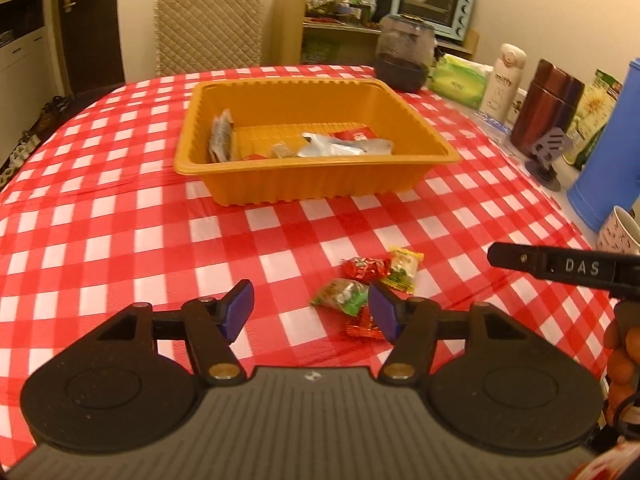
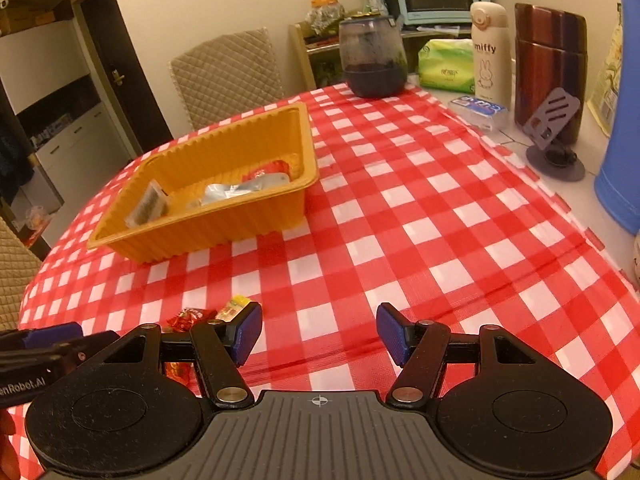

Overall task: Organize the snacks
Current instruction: 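Move both open tools back to the remaining candies, then grasp the green-wrapped candy with the left tool while the right tool grasps a yellow-and-white candy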

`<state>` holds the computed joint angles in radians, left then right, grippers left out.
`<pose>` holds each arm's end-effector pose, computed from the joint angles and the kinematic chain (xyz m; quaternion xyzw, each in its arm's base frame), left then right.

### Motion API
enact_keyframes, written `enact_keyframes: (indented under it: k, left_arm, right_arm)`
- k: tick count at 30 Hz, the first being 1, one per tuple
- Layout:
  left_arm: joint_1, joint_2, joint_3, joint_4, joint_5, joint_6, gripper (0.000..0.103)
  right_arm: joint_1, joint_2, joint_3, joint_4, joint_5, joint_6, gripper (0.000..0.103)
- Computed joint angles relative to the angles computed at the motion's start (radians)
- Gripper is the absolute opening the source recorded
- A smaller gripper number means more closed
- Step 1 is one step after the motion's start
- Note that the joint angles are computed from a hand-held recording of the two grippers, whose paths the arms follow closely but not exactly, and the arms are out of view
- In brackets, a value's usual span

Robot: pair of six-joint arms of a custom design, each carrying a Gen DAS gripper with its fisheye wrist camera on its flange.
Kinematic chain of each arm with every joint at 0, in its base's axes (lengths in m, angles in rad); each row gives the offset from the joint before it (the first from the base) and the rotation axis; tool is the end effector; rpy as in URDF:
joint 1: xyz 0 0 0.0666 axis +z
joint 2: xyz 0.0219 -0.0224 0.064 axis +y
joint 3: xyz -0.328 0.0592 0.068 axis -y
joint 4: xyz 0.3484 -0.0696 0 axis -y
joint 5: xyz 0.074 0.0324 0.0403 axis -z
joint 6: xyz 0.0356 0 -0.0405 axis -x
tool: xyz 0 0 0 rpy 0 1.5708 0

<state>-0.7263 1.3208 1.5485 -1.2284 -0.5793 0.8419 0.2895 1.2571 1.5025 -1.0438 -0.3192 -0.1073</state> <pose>0.3131 -0.2526 0.4564 -0.1333 0.9135 0.0038 0.3844 0.3788 0.1241 0.4709 -0.1428 0.9053 0.2176 0.3356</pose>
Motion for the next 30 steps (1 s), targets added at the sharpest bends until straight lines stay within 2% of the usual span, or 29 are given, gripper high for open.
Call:
enact_keyframes:
  k: [5,8,12,18,21,24,30]
  left_arm:
    - [0.023,0.022,-0.006,0.042,0.045,-0.044,0.055]
    - [0.042,0.046,0.000,0.049,0.068,-0.073,0.046]
    - [0.063,0.053,-0.014,0.067,0.090,-0.076,0.045]
    - [0.082,0.054,-0.027,0.091,0.091,-0.100,0.044]
    - [0.096,0.058,-0.032,0.081,0.105,-0.110,0.035]
    - [0.098,0.047,-0.053,0.093,0.105,-0.114,0.031]
    - [0.093,0.047,-0.061,0.105,0.082,-0.173,0.033]
  right_arm:
    - [-0.005,0.007,0.004,-0.007,-0.008,-0.016,0.063]
    - [-0.008,0.016,0.009,-0.012,-0.016,-0.028,0.063]
    - [-0.011,0.025,0.014,-0.014,-0.015,-0.037,0.063]
    - [-0.006,0.037,0.019,-0.019,-0.013,-0.043,0.063]
    - [0.002,0.043,0.020,-0.020,-0.009,-0.043,0.063]
    - [0.009,0.046,0.020,-0.019,-0.007,-0.041,0.063]
    - [0.029,0.045,0.017,-0.019,0.002,-0.034,0.063]
